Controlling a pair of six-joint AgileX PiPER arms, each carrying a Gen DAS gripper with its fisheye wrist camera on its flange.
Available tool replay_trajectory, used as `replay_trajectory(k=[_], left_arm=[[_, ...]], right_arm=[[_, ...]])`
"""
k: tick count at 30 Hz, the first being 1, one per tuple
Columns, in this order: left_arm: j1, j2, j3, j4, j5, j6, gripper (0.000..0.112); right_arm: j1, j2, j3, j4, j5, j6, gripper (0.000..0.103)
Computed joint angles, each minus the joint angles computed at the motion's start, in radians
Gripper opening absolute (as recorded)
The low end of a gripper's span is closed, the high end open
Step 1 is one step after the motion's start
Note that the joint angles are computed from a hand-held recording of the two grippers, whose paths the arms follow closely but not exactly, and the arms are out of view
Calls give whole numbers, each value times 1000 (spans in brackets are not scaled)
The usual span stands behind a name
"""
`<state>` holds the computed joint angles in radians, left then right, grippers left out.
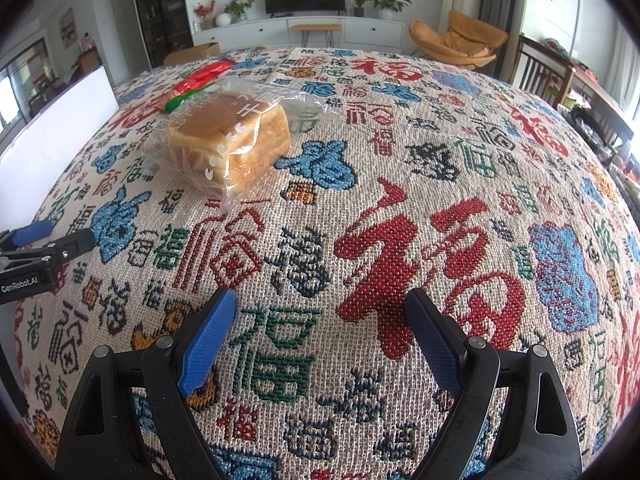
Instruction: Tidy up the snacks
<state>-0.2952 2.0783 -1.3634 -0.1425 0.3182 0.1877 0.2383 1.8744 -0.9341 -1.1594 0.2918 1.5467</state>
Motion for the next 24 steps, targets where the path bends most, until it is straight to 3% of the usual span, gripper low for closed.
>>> replay_trajectory(k=[24], left_arm=[[-2, 1, 0, 5, -1, -6, 103]], right_arm=[[-2, -3, 6, -14, -6, 14, 89]])
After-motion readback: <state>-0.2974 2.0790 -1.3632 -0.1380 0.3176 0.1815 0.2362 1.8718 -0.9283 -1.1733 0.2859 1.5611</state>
